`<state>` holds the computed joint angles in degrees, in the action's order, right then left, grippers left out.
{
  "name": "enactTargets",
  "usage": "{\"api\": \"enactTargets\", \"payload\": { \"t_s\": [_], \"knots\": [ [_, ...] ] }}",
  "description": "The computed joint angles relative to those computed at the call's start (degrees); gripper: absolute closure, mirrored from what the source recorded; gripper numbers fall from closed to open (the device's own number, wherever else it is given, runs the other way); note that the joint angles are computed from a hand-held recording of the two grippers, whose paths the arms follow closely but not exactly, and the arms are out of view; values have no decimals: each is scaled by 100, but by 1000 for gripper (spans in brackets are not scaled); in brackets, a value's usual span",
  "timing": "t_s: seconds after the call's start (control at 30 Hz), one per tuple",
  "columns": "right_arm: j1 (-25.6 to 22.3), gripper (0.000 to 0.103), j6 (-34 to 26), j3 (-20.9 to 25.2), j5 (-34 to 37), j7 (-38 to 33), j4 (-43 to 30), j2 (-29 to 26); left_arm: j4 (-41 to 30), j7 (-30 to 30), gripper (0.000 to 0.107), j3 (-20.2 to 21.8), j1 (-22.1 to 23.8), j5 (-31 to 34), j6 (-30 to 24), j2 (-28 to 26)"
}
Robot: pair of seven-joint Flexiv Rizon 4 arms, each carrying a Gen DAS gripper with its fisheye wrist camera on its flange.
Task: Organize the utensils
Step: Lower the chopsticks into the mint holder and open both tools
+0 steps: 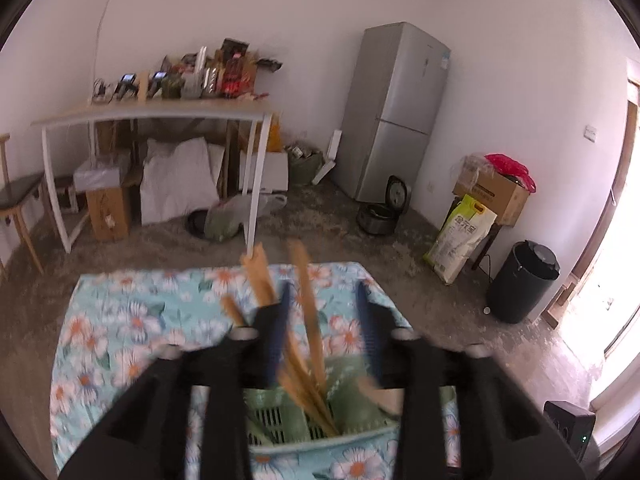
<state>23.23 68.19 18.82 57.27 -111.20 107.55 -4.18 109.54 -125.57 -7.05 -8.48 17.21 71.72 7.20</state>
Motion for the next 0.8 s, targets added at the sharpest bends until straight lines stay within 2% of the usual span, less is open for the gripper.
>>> {"api": "enactTargets", "payload": {
  "t_s": [0.03,0.1,0.23,0.4,0.47,0.6,0.8],
  "knots": [
    [7,98,5,3,-25,15,10,14,49,-110,60,-9,11,71,12,57],
    [17,98,4,-3,-60,25,9,41,187,-281,40,-33,49,225,-24,244],
    [61,98,59,-5,-157,30,-11,84,657,-592,26,-129,182,375,122,703],
    [123,98,59,-6,-308,111,-32,89,1555,-846,14,-211,317,162,269,1383],
    [150,98,66,1,-387,140,-46,89,1945,-727,13,-185,213,-100,70,1552],
    [201,98,121,-16,-713,231,-107,74,2507,-911,13,-373,275,-285,-472,1823],
    [218,98,403,-85,-1601,668,-414,-88,3119,-1186,13,-387,137,-550,-554,1813]
  ]
}}
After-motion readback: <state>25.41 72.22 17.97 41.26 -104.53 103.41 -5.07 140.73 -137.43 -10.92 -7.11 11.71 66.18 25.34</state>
